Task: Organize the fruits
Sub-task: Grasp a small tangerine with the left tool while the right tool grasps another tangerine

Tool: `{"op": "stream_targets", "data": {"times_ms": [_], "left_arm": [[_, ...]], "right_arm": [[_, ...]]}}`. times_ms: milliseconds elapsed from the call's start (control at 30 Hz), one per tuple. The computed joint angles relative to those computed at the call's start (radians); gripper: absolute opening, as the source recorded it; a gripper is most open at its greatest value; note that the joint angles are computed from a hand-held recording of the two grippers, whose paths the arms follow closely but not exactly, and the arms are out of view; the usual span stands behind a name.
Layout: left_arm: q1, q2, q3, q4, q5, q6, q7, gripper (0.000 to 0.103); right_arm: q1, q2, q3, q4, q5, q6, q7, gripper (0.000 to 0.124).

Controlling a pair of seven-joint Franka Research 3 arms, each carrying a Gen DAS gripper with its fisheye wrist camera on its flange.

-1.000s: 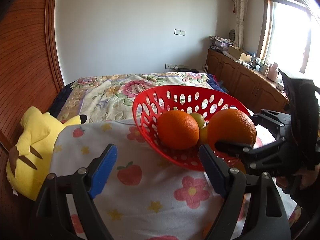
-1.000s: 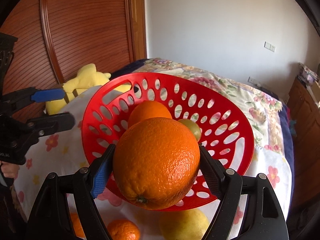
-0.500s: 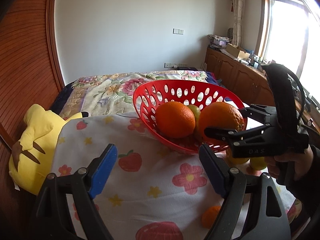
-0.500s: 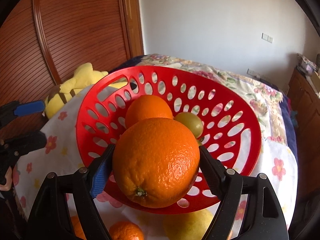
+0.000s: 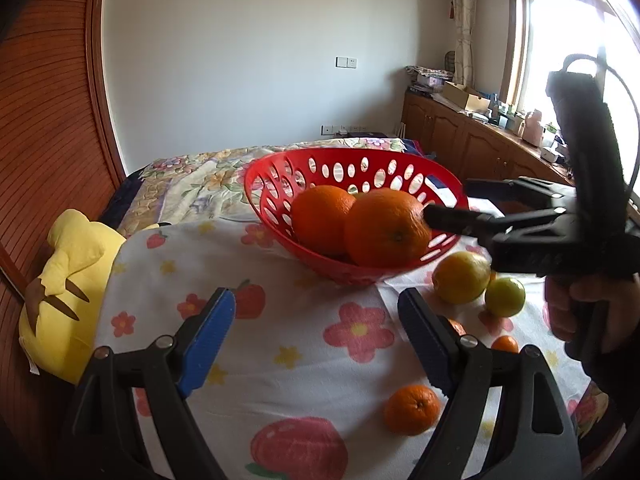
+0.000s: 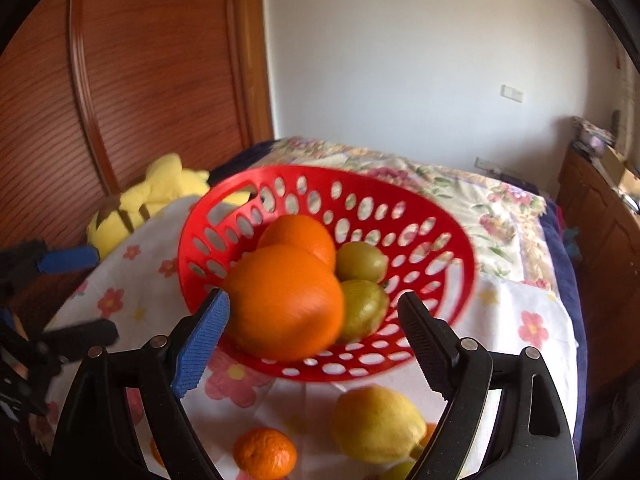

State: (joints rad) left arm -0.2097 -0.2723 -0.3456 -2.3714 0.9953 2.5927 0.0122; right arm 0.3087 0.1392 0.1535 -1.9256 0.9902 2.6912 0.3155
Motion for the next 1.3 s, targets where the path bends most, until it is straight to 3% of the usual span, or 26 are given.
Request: {"op": "stream_targets", "data": {"times_ms": [333, 733, 900, 1067, 1300], "left_arm": [[-0.024, 0.035, -0.026, -0.007, 0.056, -0.015, -0.082, 0.084], [-0.091, 0.097, -0.022, -0.001, 0.197, -0.046, -0.188, 0.084], [-0.11, 0.111, -0.014, -0.004, 0.198, -0.036, -0.207, 0.084], [-0.123, 0.138, -0.005, 0.002, 0.176, -0.019, -0.189, 0.084], [-0.137, 0.154, 0.0, 0.012, 0.173, -0.024, -0.178, 0.084]], "right_arm": [[-0.016, -0.148, -0.052, -0.179, 0.156, 0.001, -0.079, 0.088], [-0.004, -0.212, -0.102, -0.336, 0.181, -0.005, -0.14, 0.087], [-0.003, -0.214, -0.102, -0.373, 0.189, 0.01, -0.164, 0.075], [-0.002, -0.209, -0.101, -0.399, 0.167, 0.026, -0.161, 0.05], [-0.008, -0.192, -0.102, -0.398, 0.125, 0.015, -0.133, 0.047]]}}
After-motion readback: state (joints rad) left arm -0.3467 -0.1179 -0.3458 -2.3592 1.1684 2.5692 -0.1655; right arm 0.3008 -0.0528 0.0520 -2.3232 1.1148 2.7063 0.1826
